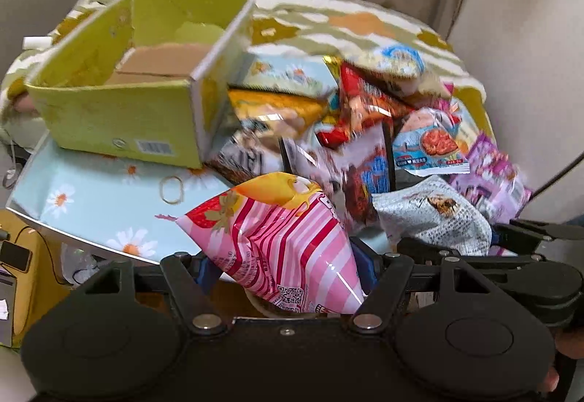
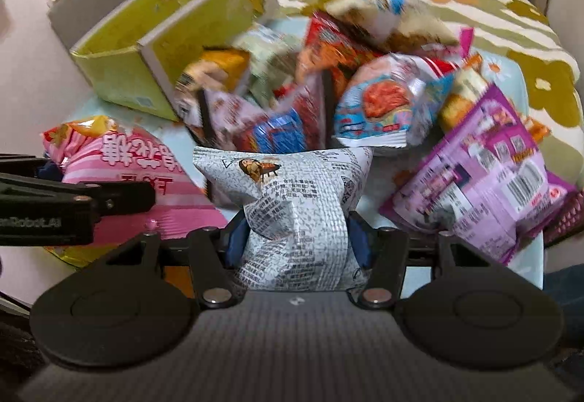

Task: Organize snacks
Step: 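Lift the pink bag with the left tool while the right tool lifts the white bag toward the box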

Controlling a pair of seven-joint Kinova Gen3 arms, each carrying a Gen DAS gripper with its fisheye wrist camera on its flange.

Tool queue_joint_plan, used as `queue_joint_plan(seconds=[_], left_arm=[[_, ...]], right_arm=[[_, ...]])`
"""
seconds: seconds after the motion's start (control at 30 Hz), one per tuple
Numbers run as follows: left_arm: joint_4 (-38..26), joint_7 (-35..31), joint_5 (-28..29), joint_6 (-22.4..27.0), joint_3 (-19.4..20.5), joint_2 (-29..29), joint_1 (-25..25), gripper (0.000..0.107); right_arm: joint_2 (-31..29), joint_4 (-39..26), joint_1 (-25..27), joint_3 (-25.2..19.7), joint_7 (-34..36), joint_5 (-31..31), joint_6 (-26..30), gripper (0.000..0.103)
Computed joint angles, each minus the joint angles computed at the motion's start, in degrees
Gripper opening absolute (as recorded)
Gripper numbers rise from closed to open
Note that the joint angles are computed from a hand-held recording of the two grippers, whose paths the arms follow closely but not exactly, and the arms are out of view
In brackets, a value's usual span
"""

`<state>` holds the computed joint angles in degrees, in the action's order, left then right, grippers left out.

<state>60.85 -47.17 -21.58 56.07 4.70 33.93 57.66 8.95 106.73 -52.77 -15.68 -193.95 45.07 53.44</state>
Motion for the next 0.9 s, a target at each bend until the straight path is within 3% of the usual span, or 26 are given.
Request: queue_joint_plan(seconds=[0.23,0.37,0.5,0.63,0.77,0.9], left_arm=[[3.47,7.20,-6.15,-1.64,-2.96,-4.35,1.56,0.074],[3.66,10.26,-9.91,-2.77,-3.64,-5.39,0.70,0.074],[2.44,11.01,-12.62,-4.84,-4.08,-5.62,-1.51,0.074],[-0.13,8.29,-12.79,-7.48,-4.05,-4.72,-5.21,0.074],[-5.28,0.71,-8.63,-8.72,-4.03,-2.25,-10.06,0.074],[-13.23,-8.55,-4.05,-7.47,-1.11,1.77,-16.35,0.074]], right_arm=[[-0.57,-3.76,1.80,-3.65,1.80,5.89,1.68,0.071],[-0.18,-7.36,0.19,-0.69,5.29,7.63,2.50,0.071],[1.59,-12.23,3.08,-1.84,9.02,10.19,3.74,0.071],[4.07,-17.97,3.88,0.38,12.16,11.76,3.62,0.071],[9.31,-27.85,3.23,4.30,17.17,10.21,5.13,0.071],[15.51,-38.47,-0.01,13.99,23.17,4.68,3.80,0.071]])
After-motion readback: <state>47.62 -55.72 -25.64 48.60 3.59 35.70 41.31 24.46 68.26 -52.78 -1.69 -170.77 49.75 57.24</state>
